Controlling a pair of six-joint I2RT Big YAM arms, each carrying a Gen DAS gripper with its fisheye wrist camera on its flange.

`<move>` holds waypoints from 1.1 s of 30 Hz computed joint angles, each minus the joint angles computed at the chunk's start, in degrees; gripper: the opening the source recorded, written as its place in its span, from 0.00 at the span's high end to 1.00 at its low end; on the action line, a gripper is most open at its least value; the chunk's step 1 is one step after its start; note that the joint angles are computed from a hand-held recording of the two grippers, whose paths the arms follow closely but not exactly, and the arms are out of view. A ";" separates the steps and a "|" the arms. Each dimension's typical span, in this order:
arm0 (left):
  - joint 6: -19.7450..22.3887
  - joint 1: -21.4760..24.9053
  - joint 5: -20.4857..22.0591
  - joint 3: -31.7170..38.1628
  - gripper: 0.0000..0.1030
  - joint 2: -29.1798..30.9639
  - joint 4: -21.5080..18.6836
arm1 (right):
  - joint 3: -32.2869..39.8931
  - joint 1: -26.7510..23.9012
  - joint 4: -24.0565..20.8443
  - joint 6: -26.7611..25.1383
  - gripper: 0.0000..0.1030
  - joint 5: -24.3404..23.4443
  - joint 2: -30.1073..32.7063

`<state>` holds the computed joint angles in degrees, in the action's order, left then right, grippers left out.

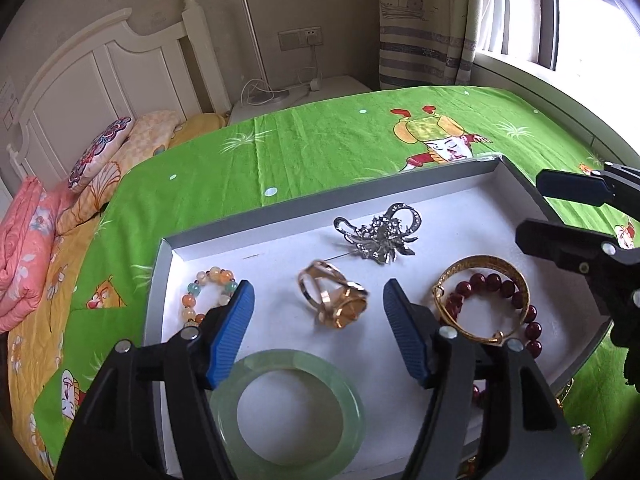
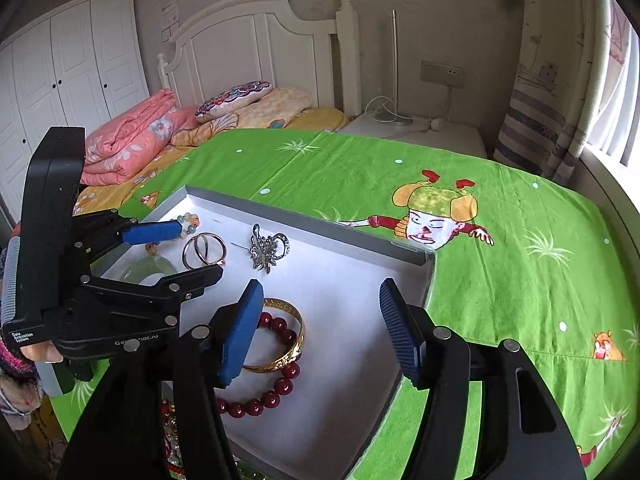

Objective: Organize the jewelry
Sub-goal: 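Lift both open tools out of the box, then grasp the red cord bracelet with the right tool and lift it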

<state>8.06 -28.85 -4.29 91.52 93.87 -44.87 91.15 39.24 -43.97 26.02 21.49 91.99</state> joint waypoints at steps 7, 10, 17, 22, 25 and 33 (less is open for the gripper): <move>0.99 0.60 -3.23 -6.04 0.12 -5.23 6.18 | -5.03 0.95 3.64 1.93 0.16 3.19 -4.14; 0.46 1.70 -2.01 -9.32 0.06 -8.79 8.64 | -6.42 1.55 4.19 2.92 0.16 4.57 -5.46; -0.16 5.06 -1.09 -17.44 0.03 -16.91 11.88 | -9.73 4.30 5.07 5.89 0.16 8.40 -8.02; -2.82 8.63 4.38 -22.97 0.03 -21.29 11.60 | -11.71 7.24 4.93 9.91 0.16 13.14 -9.79; -2.95 9.70 5.68 -25.37 0.03 -22.77 11.74 | -11.59 9.76 1.72 14.27 0.16 20.77 -9.79; -2.02 10.40 7.82 -26.75 0.03 -22.99 11.48 | -15.05 11.82 6.28 14.20 0.16 16.68 -11.09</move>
<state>6.04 -18.45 3.53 64.76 70.88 -33.40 76.10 51.06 -37.70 40.22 38.18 80.91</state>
